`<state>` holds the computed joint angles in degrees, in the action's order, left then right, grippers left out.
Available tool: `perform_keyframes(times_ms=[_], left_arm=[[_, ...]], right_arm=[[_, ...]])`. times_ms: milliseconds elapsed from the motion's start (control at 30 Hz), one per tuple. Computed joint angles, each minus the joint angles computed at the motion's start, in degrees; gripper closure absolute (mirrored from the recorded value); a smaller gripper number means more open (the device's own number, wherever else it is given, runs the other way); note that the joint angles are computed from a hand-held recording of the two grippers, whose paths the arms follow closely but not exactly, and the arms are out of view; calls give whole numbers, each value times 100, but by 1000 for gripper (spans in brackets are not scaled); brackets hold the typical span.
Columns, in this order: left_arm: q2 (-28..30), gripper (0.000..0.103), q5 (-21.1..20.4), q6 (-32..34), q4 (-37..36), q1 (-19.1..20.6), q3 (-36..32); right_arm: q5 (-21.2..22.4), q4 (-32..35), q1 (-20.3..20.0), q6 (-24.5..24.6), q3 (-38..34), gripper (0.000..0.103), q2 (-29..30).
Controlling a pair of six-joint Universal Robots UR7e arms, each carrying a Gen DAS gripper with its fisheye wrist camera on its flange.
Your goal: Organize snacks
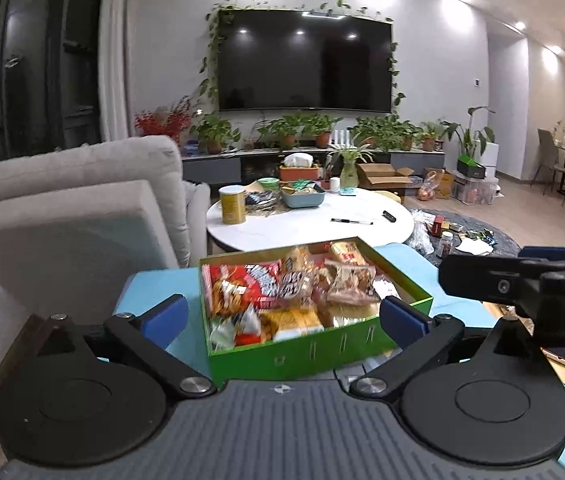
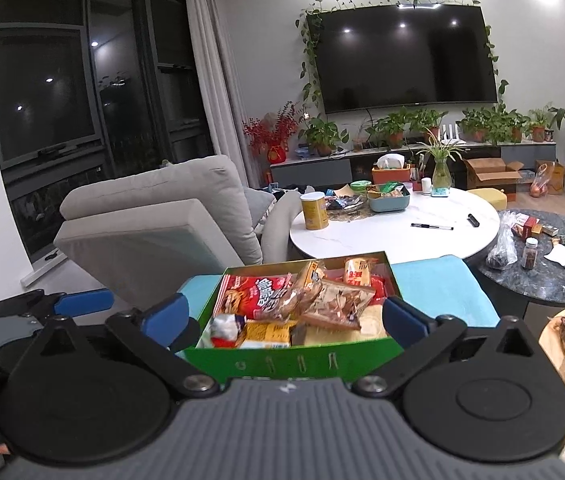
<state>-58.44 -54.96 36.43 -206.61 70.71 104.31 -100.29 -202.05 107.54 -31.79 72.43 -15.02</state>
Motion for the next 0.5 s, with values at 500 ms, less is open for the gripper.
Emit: perform_keyframes(times_ms=[500], left_arm=[[-276,0,182,-64,-261,-74,598]], right_arm=[[-382,-885,52,-32,456,20,68]])
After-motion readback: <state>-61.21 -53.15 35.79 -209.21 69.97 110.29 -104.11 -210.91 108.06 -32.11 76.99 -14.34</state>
